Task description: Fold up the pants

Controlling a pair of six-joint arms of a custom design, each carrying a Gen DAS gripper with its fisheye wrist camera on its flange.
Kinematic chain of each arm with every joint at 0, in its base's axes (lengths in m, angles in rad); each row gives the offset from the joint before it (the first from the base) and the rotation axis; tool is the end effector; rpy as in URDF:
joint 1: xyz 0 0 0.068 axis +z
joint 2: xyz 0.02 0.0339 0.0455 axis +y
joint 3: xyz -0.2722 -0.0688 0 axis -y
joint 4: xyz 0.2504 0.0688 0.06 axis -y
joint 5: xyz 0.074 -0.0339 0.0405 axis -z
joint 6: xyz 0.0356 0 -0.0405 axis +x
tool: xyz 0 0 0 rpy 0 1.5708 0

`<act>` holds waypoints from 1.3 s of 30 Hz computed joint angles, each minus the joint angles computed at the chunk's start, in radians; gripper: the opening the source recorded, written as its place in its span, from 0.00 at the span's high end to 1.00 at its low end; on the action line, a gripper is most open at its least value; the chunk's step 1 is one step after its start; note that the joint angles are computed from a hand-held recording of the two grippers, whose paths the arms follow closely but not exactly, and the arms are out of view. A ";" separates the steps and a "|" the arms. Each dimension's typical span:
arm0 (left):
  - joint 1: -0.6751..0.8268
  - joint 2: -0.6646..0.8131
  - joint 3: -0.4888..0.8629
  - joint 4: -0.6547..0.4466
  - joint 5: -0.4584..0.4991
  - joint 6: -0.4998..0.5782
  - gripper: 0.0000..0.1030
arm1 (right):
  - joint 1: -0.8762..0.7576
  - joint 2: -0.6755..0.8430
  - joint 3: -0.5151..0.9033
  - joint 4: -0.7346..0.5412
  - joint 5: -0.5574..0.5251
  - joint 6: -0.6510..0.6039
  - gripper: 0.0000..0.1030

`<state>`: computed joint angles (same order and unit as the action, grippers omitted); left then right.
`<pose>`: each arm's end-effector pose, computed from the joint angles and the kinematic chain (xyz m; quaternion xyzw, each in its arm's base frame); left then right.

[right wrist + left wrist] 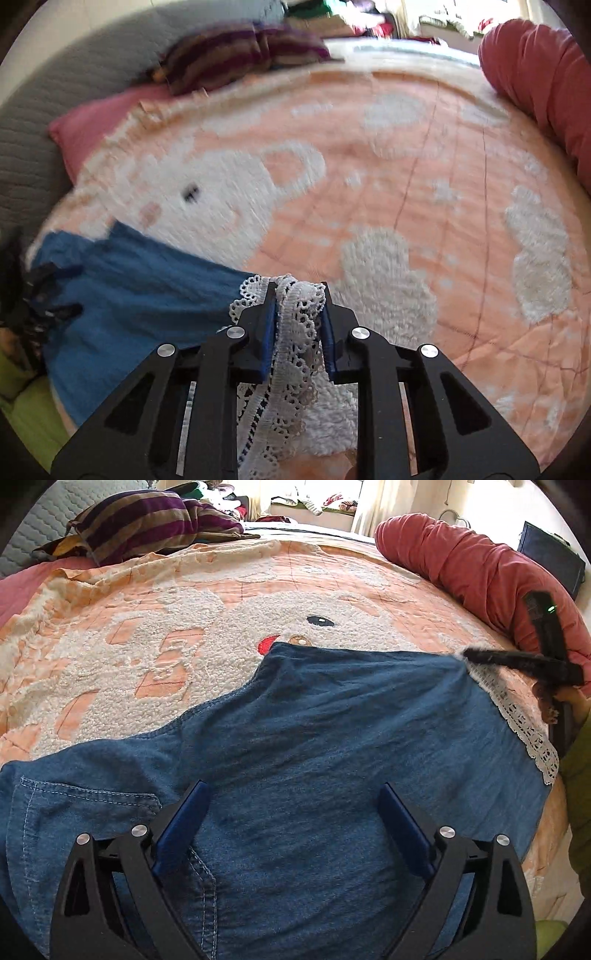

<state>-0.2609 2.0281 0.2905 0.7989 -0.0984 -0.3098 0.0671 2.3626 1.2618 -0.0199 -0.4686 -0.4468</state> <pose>0.2158 -0.0540 0.0126 -0.0385 0.9487 -0.0425 0.3110 0.4246 0.0446 0.0134 -0.2911 0.9039 0.1813 0.2559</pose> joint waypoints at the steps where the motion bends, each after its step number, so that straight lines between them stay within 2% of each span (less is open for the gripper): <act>1: 0.003 0.003 -0.001 0.005 0.003 0.001 0.10 | 0.002 0.009 0.001 0.010 0.008 0.007 0.83; 2: 0.004 0.005 -0.002 0.011 0.006 0.001 0.10 | 0.001 0.010 0.000 0.016 0.010 0.014 0.82; 4: 0.007 0.006 -0.003 0.015 0.011 0.000 0.09 | 0.001 -0.008 -0.021 0.038 0.038 0.028 0.72; 5: 0.006 -0.002 -0.002 0.001 0.014 0.002 0.07 | 0.001 -0.017 -0.029 0.042 0.053 0.032 0.59; 6: 0.003 -0.024 -0.003 -0.023 0.014 0.006 0.06 | -0.004 -0.046 -0.055 0.047 0.072 0.042 0.53; 11: 0.053 -0.181 -0.119 0.010 0.042 0.001 0.05 | -0.071 -0.248 -0.300 0.205 0.017 0.025 0.41; 13: 0.116 -0.258 -0.167 0.005 0.070 0.006 0.05 | -0.090 -0.320 -0.395 0.247 -0.001 0.001 0.41; 16: 0.217 -0.373 -0.215 -0.065 0.070 0.020 0.05 | -0.078 -0.406 -0.516 0.300 -0.010 -0.039 0.40; 19: 0.332 -0.431 -0.273 -0.047 0.143 0.048 0.05 | -0.020 -0.461 -0.628 0.356 -0.014 -0.039 0.38; 21: 0.360 -0.431 -0.284 -0.050 0.146 0.059 0.05 | 0.045 -0.473 -0.684 0.390 0.000 -0.045 0.38; 24: 0.357 -0.338 -0.261 -0.063 0.081 0.074 0.05 | 0.183 -0.461 -0.756 0.493 0.099 -0.058 0.36; 28: 0.275 -0.246 -0.236 -0.044 -0.026 0.077 0.05 | 0.253 -0.416 -0.754 0.500 0.196 -0.044 0.33; 31: 0.294 -0.227 -0.239 -0.023 -0.016 0.095 0.05 | 0.232 -0.355 -0.719 0.473 0.310 -0.045 0.33; 33: 0.327 -0.218 -0.252 0.010 0.022 0.108 0.05 | 0.143 -0.342 -0.696 0.415 0.235 -0.051 0.33; 35: 0.347 -0.208 -0.259 0.037 0.047 0.115 0.05 | 0.089 -0.343 -0.712 0.423 0.199 -0.081 0.33; 39: 0.347 -0.183 -0.260 0.067 0.047 0.116 0.05 | 0.097 -0.335 -0.745 0.485 0.225 -0.073 0.33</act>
